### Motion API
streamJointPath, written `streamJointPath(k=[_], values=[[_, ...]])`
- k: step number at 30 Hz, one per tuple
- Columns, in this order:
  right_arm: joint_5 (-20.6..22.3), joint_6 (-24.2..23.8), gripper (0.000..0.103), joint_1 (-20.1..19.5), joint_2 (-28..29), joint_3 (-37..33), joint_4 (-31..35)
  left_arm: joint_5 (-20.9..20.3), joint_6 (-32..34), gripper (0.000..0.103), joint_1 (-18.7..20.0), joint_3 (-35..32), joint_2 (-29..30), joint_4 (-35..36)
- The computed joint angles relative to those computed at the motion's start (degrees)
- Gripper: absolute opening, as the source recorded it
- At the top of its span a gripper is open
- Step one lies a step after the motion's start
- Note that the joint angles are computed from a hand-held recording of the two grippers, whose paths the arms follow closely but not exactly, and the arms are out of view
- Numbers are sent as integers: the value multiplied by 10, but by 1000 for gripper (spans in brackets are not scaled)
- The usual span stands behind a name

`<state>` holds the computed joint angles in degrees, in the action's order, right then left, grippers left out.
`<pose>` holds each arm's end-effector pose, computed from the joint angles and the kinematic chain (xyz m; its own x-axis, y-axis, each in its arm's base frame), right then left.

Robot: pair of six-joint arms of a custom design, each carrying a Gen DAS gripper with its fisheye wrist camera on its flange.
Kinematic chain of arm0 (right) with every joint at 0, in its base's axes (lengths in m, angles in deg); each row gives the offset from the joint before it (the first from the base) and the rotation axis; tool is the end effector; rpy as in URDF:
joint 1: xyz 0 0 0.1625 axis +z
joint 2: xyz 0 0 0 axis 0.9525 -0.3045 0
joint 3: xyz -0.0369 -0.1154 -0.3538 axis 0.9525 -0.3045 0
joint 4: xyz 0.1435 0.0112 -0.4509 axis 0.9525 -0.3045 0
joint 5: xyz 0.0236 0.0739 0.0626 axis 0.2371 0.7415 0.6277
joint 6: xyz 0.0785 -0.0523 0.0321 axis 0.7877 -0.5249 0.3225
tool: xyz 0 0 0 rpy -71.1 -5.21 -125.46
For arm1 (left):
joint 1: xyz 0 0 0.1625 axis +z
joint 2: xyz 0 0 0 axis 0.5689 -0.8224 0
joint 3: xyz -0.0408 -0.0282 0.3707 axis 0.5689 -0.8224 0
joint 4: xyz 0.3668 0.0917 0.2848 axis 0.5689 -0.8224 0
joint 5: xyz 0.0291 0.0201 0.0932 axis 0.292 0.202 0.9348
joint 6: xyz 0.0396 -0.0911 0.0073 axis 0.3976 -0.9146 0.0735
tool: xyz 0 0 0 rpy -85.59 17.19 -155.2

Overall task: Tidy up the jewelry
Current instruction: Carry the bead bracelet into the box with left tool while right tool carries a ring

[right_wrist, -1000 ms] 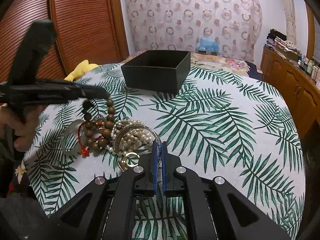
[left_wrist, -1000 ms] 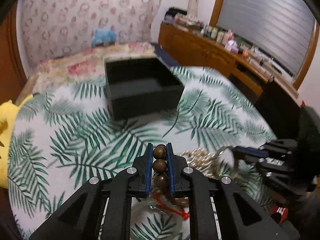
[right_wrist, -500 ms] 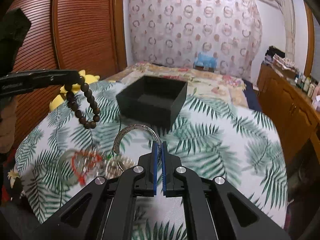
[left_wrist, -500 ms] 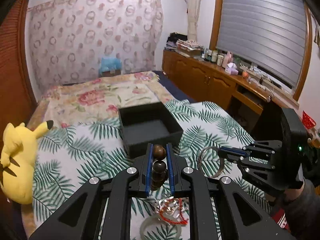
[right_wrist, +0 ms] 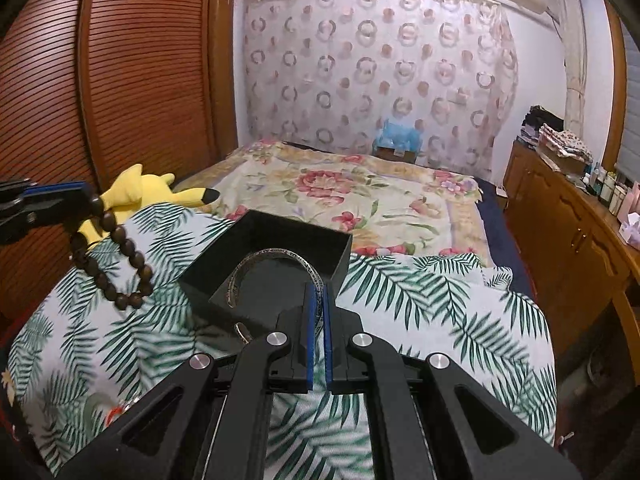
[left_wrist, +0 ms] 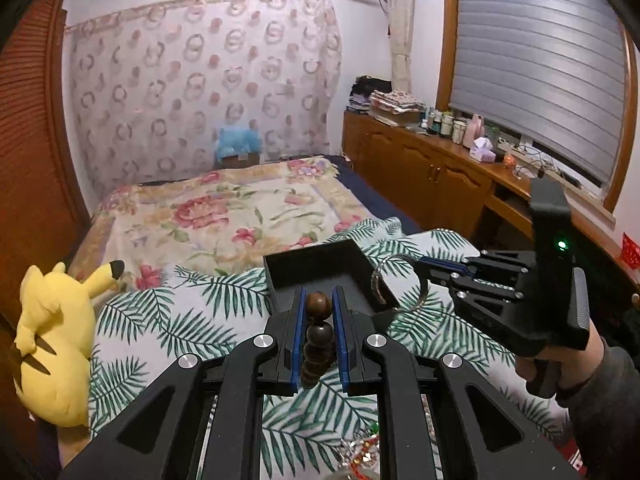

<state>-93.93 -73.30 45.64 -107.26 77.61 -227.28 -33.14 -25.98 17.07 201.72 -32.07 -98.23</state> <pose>0.3616 -0.4991 -0.0432 -0.6030 -0.4833 0.6347 -0.7802 0.5233 -0.3427 -0.0669 -0.4137 0.2951 -0.7197 0.2074 -0.6626 0.6370 0.5770 -0.5112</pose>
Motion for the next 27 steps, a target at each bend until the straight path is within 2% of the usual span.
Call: streamJointPath(k=[6,12,27], values=[[10,4,4,-12,33,-53,43,5,13,12,16,-28,48,-26],[29,-14,7,-18,44,-67,69,12,21,12,32,-54,97,-53],[55,-16,7,-35,-11,9,23,22,47,12,51,-119,209,-121]])
